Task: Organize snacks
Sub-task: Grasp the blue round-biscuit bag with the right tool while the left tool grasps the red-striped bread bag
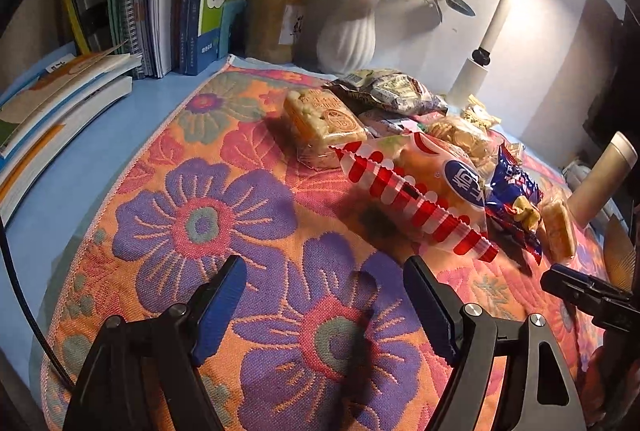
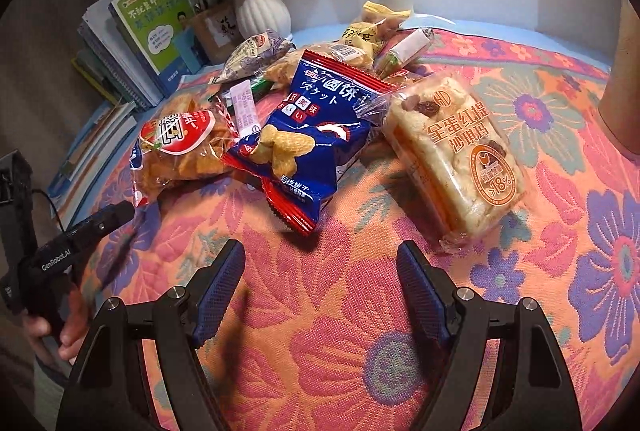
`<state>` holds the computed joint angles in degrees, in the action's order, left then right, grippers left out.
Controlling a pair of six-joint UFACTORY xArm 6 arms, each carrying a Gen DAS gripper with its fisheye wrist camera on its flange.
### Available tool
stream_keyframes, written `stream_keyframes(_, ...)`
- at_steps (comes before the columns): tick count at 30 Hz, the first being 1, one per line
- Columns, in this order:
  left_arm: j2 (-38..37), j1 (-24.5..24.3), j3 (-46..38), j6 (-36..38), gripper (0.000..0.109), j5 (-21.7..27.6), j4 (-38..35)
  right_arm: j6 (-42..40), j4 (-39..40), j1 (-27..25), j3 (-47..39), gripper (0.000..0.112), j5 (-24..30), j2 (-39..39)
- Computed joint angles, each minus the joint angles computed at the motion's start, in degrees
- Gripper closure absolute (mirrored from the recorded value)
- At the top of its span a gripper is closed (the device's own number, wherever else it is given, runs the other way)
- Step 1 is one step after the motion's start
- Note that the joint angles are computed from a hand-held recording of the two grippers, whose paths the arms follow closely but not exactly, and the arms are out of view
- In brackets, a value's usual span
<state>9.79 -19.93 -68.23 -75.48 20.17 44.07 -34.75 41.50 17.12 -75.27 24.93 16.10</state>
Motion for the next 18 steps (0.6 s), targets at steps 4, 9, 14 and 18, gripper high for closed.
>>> stream_keyframes(4, -0.53, -0.08, 0.01, 2.02, 0.03, -1.22, -0.13, 1.8, -1.01, -0.36, -0.11, 0.034, 0.65, -0.23)
stream_keyframes(9, -0.9, 0.25, -2.89, 14.37, 0.013, -5.51, -6.0, 1.79, 7.56, -3.33, -7.15, 0.033, 11.8, 2.38)
stream_keyframes(14, 4.67, 0.39, -12.64, 28.62, 0.006, -3.69, -9.2, 13.64, 3.87, -3.5, -16.8, 0.032, 14.75, 8.85)
stream_keyframes(18, 12.16, 0.75, -21.62, 43.37, 0.006, 1.09, -23.41, 17.42, 4.48, -3.26, -20.61, 0.032, 14.53, 12.19)
